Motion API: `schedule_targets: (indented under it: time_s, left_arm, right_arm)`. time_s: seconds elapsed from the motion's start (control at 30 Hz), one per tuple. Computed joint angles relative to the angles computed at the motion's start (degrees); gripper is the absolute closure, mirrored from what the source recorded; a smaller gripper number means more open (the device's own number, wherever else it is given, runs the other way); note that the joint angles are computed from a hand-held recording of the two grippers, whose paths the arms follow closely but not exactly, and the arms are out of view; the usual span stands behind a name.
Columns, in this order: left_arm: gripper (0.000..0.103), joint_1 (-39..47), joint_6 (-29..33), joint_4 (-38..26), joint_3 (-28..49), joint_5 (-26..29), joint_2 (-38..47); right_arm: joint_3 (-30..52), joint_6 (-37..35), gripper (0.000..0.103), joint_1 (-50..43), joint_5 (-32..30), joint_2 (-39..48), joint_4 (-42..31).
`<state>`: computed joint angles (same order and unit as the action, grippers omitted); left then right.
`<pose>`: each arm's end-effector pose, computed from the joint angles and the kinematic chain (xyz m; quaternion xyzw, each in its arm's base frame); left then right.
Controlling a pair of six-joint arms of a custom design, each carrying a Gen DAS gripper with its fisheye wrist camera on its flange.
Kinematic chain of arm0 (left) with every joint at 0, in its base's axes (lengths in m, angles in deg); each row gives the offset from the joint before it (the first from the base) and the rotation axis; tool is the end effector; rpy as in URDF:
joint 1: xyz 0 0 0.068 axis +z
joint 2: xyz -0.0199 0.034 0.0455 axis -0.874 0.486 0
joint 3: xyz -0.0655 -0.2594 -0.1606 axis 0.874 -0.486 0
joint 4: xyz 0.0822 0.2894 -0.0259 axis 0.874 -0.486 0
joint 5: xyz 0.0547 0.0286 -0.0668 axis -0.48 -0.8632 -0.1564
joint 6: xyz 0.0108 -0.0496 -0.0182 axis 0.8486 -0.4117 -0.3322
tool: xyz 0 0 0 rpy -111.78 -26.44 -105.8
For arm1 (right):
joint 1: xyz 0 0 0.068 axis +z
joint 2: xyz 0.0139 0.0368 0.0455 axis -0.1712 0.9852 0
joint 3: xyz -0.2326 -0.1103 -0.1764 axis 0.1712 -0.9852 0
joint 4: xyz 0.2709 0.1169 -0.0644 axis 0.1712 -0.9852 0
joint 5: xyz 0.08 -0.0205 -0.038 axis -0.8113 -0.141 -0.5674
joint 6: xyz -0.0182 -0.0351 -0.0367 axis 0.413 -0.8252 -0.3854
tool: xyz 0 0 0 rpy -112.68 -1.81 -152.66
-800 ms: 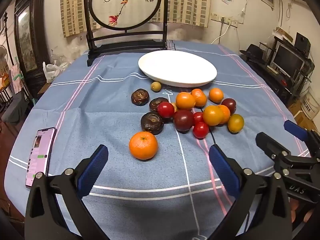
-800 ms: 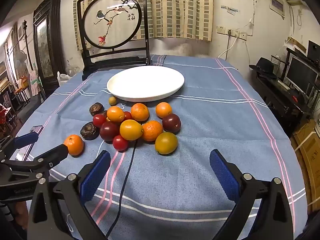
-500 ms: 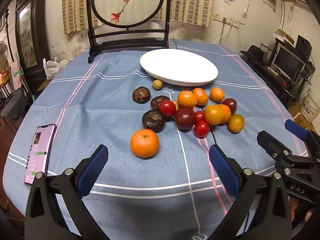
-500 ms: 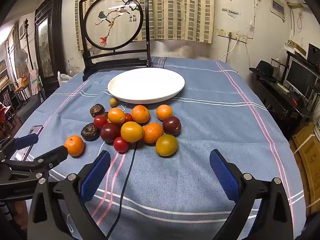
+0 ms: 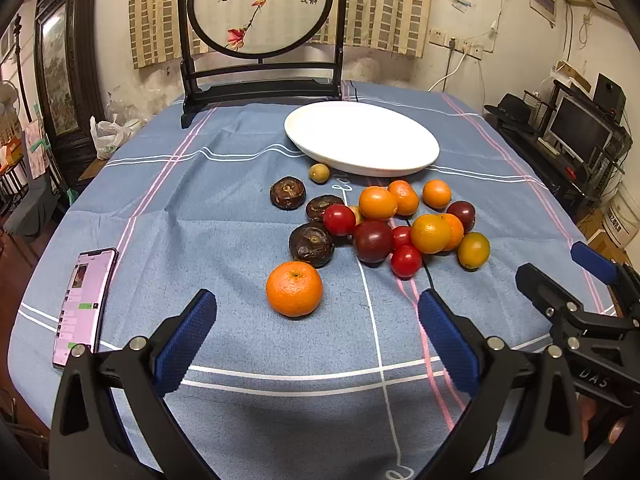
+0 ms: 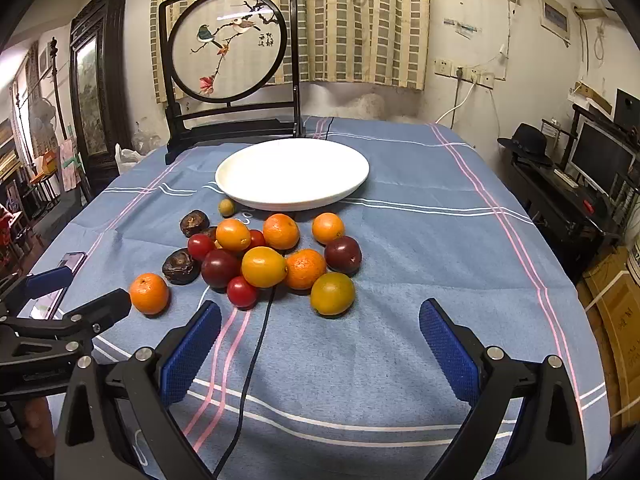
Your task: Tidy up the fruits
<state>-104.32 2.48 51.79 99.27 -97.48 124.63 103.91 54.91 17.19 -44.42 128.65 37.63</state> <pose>0.2653 -0.2284 0.1825 -0.0053 0.9288 -0.0145 0.3704 0.3169 0.1496 0.1658 -0.0334 0.9061 0.0114 0.4216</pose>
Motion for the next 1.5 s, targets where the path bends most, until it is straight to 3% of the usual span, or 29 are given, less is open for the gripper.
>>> schedule_targets:
  time_s: [1.5]
  left_arm:
    - [0.004, -0.90, -0.41, -0.60, 0.36, -0.69, -0.32]
  right_arm:
    - [-1.70, 0.12, 0.003, -0.91, -0.57, -0.71, 0.90]
